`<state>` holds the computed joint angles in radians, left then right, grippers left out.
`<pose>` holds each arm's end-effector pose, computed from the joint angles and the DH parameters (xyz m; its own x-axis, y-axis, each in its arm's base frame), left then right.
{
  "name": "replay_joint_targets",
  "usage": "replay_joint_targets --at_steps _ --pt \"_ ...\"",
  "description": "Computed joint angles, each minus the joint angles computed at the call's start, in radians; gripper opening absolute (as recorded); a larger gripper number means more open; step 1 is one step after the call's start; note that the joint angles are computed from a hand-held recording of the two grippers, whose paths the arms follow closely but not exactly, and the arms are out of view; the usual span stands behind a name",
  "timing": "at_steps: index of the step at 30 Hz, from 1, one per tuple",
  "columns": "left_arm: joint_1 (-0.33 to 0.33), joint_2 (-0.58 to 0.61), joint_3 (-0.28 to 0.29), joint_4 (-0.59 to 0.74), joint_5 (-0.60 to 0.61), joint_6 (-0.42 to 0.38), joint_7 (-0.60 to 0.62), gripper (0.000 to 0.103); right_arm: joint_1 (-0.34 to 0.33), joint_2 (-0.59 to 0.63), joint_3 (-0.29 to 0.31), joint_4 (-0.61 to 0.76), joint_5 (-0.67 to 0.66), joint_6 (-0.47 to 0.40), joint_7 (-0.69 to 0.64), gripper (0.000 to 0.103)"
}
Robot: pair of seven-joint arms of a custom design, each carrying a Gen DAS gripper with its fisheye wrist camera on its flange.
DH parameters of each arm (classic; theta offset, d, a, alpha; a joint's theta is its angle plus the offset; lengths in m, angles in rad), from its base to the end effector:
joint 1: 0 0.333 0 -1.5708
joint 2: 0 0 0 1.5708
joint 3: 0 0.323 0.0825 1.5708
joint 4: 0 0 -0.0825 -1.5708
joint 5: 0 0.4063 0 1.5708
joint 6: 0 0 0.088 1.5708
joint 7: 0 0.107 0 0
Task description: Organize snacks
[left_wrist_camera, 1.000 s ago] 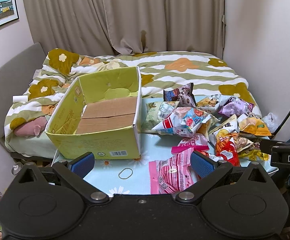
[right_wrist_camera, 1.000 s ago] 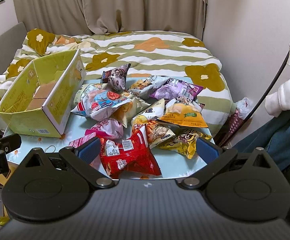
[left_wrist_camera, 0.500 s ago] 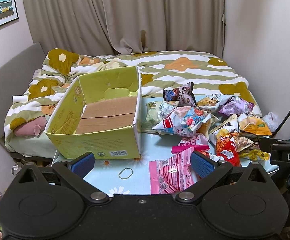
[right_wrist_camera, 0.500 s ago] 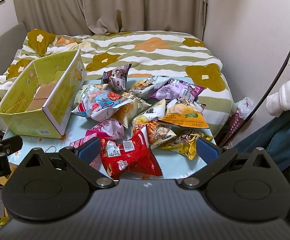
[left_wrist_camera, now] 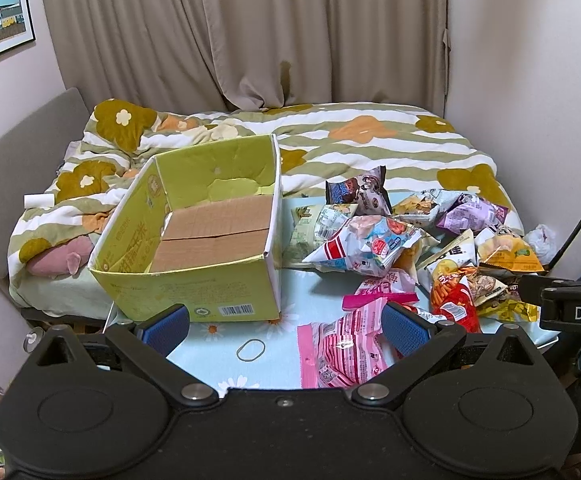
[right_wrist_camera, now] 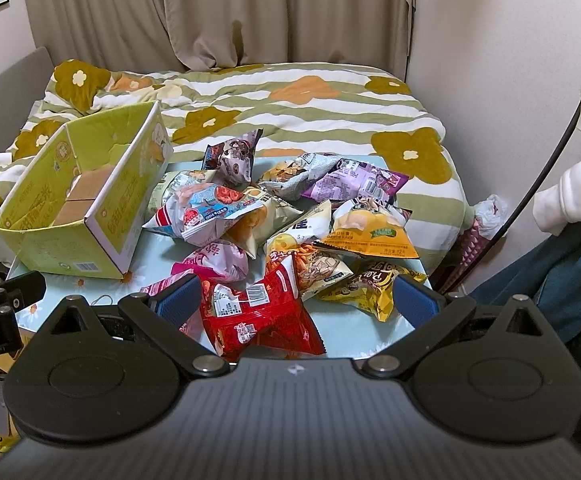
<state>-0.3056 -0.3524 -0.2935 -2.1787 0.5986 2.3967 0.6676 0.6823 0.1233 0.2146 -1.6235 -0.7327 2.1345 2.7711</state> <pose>0.4190 -0.3016 0.5925 0.0005 -0.9948 -0.1017 -0.6973 0.0726 -0.7131 0.4403 0.4919 0.5997 -0.0290 -0.9996 -0.0061 -0.7252 0.0253 -0.6881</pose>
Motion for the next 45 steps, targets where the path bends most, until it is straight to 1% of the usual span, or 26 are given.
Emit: replay_joint_targets --at_steps 18,19,27,30,32,36,39,41,45 --pt "0.001 0.008 -0.002 0.008 0.004 -0.002 -0.001 0.103 0.001 0.003 -0.002 0.004 0.001 0.002 -0.002 0.103" --pt "0.001 0.008 -0.002 0.008 0.004 -0.002 -0.001 0.103 0.002 0.017 -0.002 0.034 0.006 -0.012 -0.015 0.103" --pt "0.001 0.020 -0.002 0.020 0.005 -0.001 0.001 0.103 0.005 0.033 -0.010 0.064 0.011 -0.014 -0.033 0.103" --pt "-0.008 0.046 0.003 0.046 -0.021 -0.005 0.025 0.103 0.008 0.036 -0.010 0.071 0.016 -0.027 -0.039 0.103" --pt "-0.013 0.067 0.012 0.058 -0.044 0.005 0.049 0.103 -0.004 0.011 -0.014 0.021 0.030 0.015 -0.034 0.103" --pt "-0.019 0.117 0.025 0.064 -0.084 0.034 0.102 0.103 -0.038 0.002 -0.018 -0.031 0.091 0.078 -0.056 0.103" --pt "-0.019 0.172 0.031 0.078 -0.113 0.053 0.139 0.103 -0.067 0.010 -0.022 -0.059 0.159 0.130 -0.081 0.103" --pt "-0.021 0.210 0.040 0.085 -0.155 0.073 0.176 0.103 -0.085 0.021 -0.026 -0.075 0.203 0.168 -0.099 0.103" --pt "-0.012 0.282 0.039 0.103 -0.173 0.086 0.209 0.103 -0.113 0.050 -0.029 -0.111 0.265 0.268 -0.147 0.103"
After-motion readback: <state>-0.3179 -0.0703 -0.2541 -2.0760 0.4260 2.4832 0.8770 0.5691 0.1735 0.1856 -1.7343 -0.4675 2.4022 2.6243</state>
